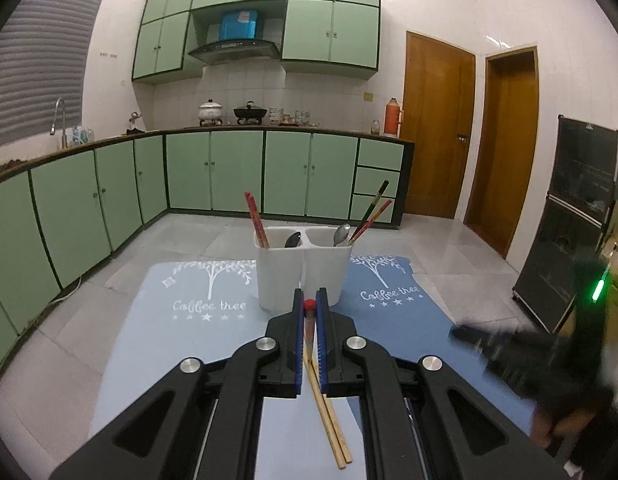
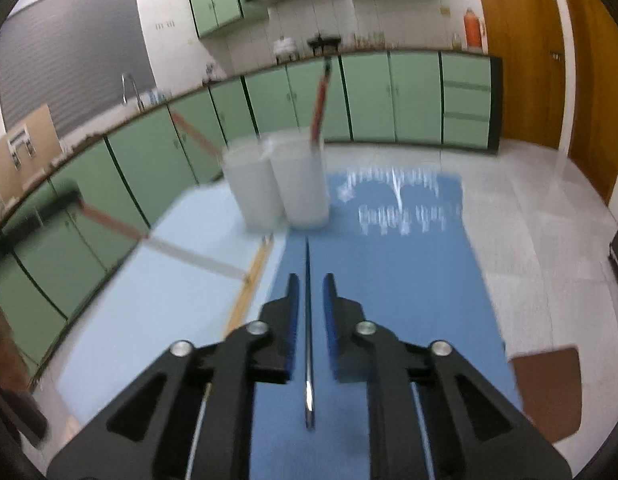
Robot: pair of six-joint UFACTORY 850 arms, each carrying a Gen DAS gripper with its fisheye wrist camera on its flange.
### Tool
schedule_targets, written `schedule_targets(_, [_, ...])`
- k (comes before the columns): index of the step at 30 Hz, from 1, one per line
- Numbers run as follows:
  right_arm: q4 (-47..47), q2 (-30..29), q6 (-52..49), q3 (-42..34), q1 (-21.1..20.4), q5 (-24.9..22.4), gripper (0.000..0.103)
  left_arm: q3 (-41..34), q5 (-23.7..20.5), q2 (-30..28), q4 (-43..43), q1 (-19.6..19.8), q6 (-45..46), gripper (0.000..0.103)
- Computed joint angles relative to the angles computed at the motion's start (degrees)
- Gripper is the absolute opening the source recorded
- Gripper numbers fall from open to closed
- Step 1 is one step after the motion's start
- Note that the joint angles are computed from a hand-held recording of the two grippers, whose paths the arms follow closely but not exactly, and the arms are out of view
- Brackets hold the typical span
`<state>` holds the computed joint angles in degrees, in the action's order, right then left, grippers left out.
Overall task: Organize utensils
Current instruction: 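Lift the red chopstick with the left tool while the right lifts the black one toward the holder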
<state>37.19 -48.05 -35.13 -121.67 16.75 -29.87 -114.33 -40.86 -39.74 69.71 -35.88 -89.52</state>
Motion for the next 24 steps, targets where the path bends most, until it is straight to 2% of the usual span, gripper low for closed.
schedule_targets(4, [0.7, 2.2, -4.3, 8.1, 0.2, -0.1, 0.025, 3.9, 0.1, 1.4, 3.2, -0.6, -5.1, 0.006])
schedule_targets(7, [0.4, 3.7, -5.8, 12.3, 0.7, 0.3, 0.028, 5.3, 0.4, 1.8, 3.9, -0.7, -6.6, 0.006])
schedule_targets(15, [-2.1, 4.6, -6.2, 16.0, 1.6, 3.7, 0.028, 5.7, -0.2, 1.8, 4.9, -1.1, -7.5, 0.006])
schedule_targets(21, [-2.0, 6.2, -8.8, 19.2, 2.2, 8.1, 0.012, 6.0, -0.3, 2.0, 5.1, -1.2, -7.6, 0.006])
schedule_targets(22, [-1.8, 6.6, -9.5, 19.9, 2.4, 8.9, 0.007, 6.1, -0.4, 2.1, 5.2, -1.3, -7.6, 0.006])
schedule_targets(24, [-2.1, 6.8, -9.7, 20.2, 2.5, 9.5, 0.006, 6.0, -0.4, 2.0, 5.2, -1.2, -7.6, 0.006])
